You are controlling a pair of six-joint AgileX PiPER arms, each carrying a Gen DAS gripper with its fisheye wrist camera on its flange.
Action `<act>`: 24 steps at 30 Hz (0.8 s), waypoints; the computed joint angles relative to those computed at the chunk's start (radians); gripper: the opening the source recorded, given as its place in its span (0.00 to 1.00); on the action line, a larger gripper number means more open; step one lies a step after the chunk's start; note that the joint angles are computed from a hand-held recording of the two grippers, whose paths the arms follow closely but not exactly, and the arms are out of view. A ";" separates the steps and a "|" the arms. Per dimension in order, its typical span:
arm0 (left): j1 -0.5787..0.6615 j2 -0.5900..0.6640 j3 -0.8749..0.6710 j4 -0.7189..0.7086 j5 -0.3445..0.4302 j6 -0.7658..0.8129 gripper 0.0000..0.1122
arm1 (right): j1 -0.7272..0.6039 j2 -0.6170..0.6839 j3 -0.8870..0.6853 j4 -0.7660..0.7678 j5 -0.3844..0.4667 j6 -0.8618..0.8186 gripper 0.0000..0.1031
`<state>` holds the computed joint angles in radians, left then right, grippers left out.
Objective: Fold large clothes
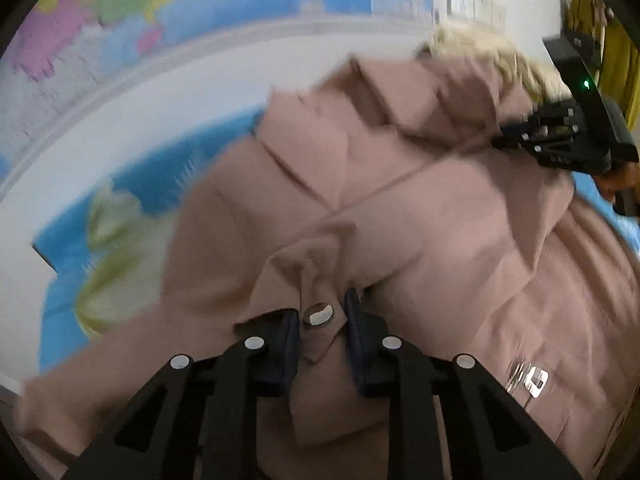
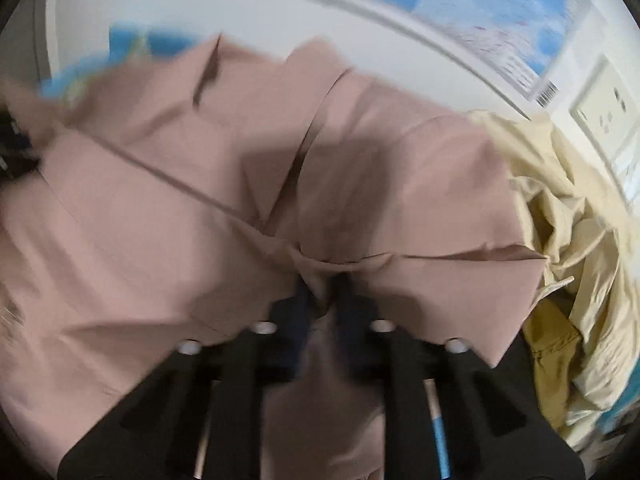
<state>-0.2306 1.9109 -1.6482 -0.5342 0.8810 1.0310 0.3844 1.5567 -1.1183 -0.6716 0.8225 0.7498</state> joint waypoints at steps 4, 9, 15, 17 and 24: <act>-0.010 -0.003 -0.005 -0.032 -0.089 0.003 0.20 | -0.034 -0.038 -0.006 -0.064 -0.009 0.105 0.09; -0.040 0.121 -0.157 0.182 0.000 -0.217 0.40 | -0.033 0.078 -0.089 -0.031 0.019 0.070 0.35; 0.208 -0.077 -0.001 -0.253 0.062 0.112 0.66 | 0.032 -0.052 -0.071 0.033 -0.043 0.056 0.53; 0.290 -0.124 0.030 -0.322 0.083 0.152 0.67 | 0.061 -0.009 -0.132 0.104 -0.074 -0.033 0.55; 0.383 -0.109 0.037 -0.207 0.059 0.023 0.67 | 0.118 0.268 -0.328 0.398 -0.115 -0.332 0.54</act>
<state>0.1526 1.8022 -1.6109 -0.7409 0.9397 1.0540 0.5022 1.8249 -1.4466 -0.2736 0.7073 0.4178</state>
